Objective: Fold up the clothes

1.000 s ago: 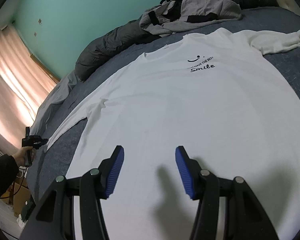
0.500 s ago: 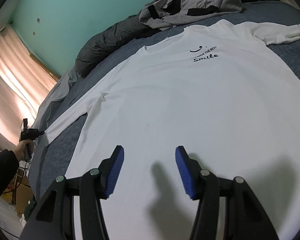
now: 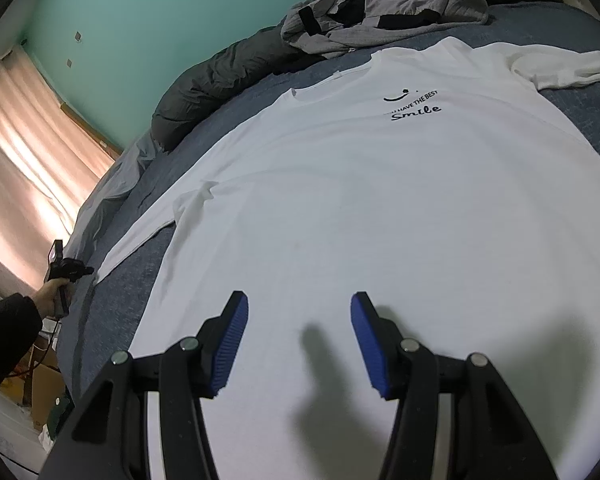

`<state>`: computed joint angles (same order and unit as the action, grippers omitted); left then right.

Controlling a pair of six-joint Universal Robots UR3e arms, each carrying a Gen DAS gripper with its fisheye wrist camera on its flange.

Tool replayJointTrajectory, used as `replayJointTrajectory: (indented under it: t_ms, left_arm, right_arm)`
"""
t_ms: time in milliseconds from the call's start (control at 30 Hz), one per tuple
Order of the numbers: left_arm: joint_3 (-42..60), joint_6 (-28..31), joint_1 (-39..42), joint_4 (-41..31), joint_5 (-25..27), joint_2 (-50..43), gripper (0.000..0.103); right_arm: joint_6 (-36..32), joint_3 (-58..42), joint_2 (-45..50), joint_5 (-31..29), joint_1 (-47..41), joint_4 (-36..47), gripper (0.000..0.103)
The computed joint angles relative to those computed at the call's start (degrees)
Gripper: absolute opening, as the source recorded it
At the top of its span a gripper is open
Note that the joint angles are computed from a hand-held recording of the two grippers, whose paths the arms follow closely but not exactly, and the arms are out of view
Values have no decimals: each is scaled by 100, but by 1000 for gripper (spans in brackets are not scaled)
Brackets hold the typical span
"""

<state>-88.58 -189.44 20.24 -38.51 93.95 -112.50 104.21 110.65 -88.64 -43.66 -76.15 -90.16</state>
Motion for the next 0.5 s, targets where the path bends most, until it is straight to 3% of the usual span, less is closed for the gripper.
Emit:
replayJointTrajectory:
  t_ms: [100, 233, 333, 500]
  left_arm:
    - [-543, 31, 65, 95, -274, 590, 6]
    - [-957, -211, -416, -503, -480, 1689, 10]
    - [-1029, -378, -771, -541, -725, 1858, 23]
    - [-893, -911, -1875, -510, -1184, 1809, 25]
  right_arm:
    - [-30, -87, -21, 15, -25, 212, 54]
    - [-211, -406, -78, 22, -87, 813, 54]
    - [-383, -921, 22, 16, -187, 1482, 54]
    - [-624, -1922, 242, -125, -548, 2357, 55]
